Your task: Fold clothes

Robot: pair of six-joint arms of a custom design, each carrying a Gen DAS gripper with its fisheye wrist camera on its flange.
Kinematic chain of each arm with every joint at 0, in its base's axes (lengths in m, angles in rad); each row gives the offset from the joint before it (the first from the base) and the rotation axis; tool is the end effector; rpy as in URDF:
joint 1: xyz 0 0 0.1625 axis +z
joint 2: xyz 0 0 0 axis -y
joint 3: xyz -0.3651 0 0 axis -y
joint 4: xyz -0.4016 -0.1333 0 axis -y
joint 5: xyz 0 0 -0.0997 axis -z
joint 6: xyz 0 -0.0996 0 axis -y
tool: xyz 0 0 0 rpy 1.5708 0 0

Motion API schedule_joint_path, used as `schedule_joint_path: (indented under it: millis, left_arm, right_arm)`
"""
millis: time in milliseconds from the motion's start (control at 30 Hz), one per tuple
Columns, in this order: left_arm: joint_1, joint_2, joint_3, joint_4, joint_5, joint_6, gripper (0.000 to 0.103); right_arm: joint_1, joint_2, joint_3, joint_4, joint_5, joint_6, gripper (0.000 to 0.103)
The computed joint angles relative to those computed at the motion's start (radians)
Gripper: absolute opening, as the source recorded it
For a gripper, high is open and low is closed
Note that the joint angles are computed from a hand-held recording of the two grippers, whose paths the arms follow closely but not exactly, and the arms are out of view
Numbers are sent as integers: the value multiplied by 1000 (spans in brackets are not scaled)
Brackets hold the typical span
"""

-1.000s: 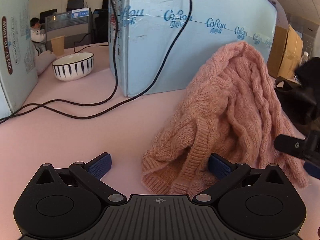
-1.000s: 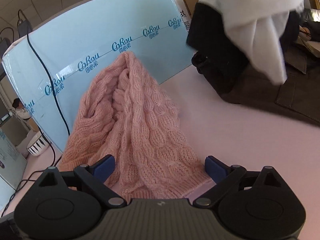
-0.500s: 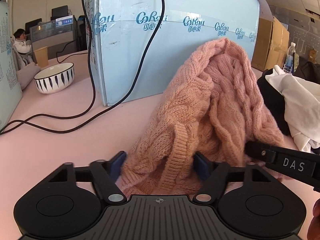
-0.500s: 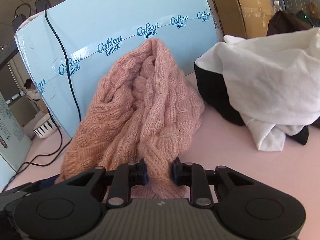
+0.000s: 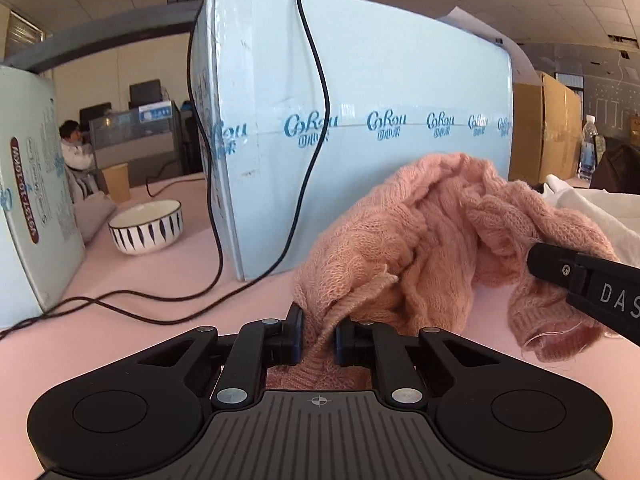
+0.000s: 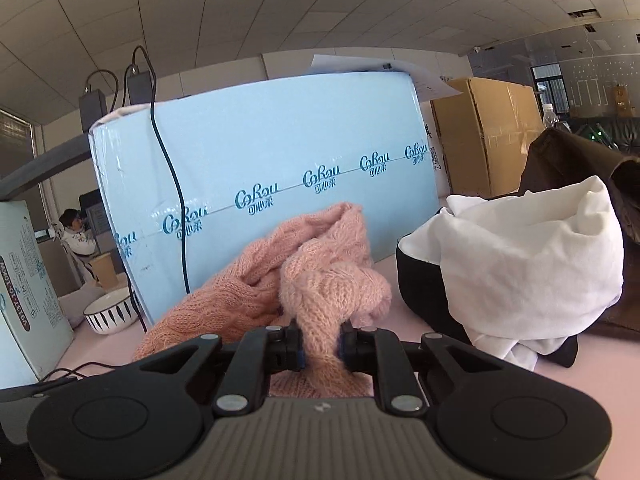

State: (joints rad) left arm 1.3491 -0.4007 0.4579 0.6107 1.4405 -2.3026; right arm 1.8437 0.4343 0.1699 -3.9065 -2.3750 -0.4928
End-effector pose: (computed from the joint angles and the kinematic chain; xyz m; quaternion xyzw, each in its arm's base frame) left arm -0.0229 -0.7666 0.1425 0.4297 0.7889 -0.3970 0.1881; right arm 0.2517 -0.6709 -0.1098 -0.0537 -0.6645 0.6688 0.3290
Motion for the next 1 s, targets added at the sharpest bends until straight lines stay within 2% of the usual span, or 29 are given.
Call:
schedule_joint_path:
  millis: [100, 200, 333, 433, 500, 600, 667, 767, 867, 1000]
  left_arm:
    - [2, -44, 64, -20, -2, -32, 13]
    - [7, -81, 100, -13, -6, -80, 13]
    - [19, -190, 232, -86, 2, -103, 13]
    - [38, -239, 228, -27, -7, -146, 13]
    - [52, -265, 218, 19, -14, -168, 13]
    - [82, -345, 258, 30, -16, -179, 13]
    - [98, -395, 281, 37, -29, -177, 13]
    - [123, -434, 240, 126, -66, -198, 13]
    - [162, -509, 290, 127, -100, -171, 13]
    - [219, -493, 205, 269, -98, -209, 13]
  right_arm:
    - [2, -33, 73, -95, 33, -7, 15]
    - [2, -132, 282, -222, 99, 7, 15]
    - [3, -218, 471, -291, 202, 44, 15]
    - [16, -282, 605, -273, 274, 91, 15]
    - [28, -338, 726, -255, 360, 132, 15]
    - [50, -396, 844, -215, 439, 160, 15]
    - [66, -433, 909, -171, 465, 179, 15]
    - [90, -474, 978, -81, 478, 184, 15]
    - [95, -523, 1074, -34, 531, 186, 15]
    - [104, -593, 1196, 58, 537, 222, 15]
